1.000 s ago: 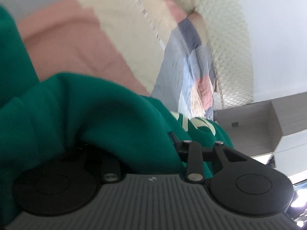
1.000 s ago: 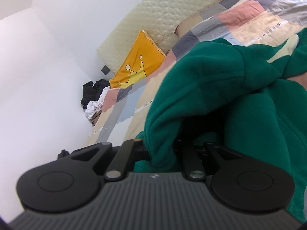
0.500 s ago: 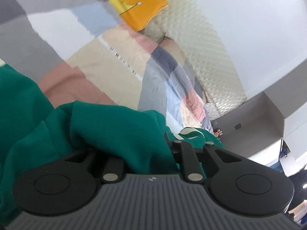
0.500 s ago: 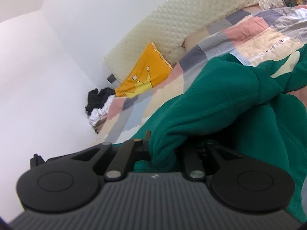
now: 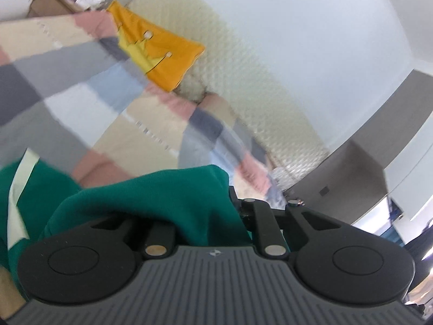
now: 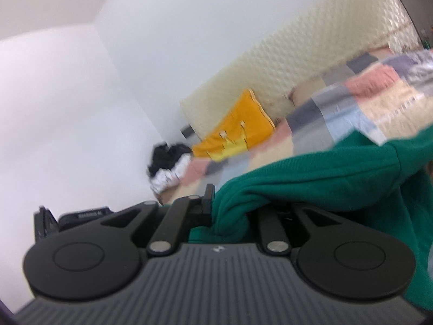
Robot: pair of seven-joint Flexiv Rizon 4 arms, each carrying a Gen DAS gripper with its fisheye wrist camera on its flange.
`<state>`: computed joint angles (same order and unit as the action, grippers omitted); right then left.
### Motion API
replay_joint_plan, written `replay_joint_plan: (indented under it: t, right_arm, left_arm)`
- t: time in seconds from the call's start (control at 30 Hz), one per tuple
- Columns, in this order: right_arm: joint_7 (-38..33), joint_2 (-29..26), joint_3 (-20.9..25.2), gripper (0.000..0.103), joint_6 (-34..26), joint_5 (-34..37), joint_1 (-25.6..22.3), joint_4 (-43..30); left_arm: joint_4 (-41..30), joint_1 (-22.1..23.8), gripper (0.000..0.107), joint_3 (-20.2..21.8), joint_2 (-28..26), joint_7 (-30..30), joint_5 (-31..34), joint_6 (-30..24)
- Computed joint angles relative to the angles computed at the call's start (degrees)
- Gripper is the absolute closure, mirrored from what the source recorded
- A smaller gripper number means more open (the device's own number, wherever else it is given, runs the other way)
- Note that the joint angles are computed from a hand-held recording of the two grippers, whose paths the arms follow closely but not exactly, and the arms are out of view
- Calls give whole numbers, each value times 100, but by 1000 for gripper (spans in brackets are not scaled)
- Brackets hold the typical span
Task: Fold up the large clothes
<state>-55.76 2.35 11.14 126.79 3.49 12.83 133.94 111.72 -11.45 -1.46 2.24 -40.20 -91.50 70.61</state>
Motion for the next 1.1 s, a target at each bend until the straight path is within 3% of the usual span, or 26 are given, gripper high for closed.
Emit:
replay_joint_plan:
  t: [0.13,0.3,0.4,0.5,0.67,0.83,0.93,1.1]
  right_arm:
    - [197,534,-194,89,-507,-557,-171,-323]
    - [1172,1170,-1284,89,-1101,-2142,248,-821]
    - [1194,1519,-1693,89,-1658,-2644,607,-1345]
    - [897,1724,-1713,89,-2101,-2707,733,-1886]
    - [540,2002,-1682,89,-2753,-2564,951,-2571]
    - [375,2012,-1493,89,-3210,-2292,846,-3107]
    - [323,1831,-1398,89,-3374,-2086,683,-3318]
    - [-113,1434,-1575,89,-3916,-1513,817,-3455]
  left_arm:
    - [-368,-39,90,-42,227,-24,429,183]
    - [-1213,-127,90,-60,304,-520,1090,392]
    - [-1813,-120,89,-63,269,-951,1702,482]
    - [-2441,1,89,-9,228,-1671,2553,242]
    - [-3405,115,89,10,156,-2041,3421,-11]
    - [-4308,404,89,43,36,-2782,4544,-663]
    - [-4559,521,88,46,-55,-3131,4999,-966]
    - [-4573,668,88,15,-356,-3674,5652,-1334]
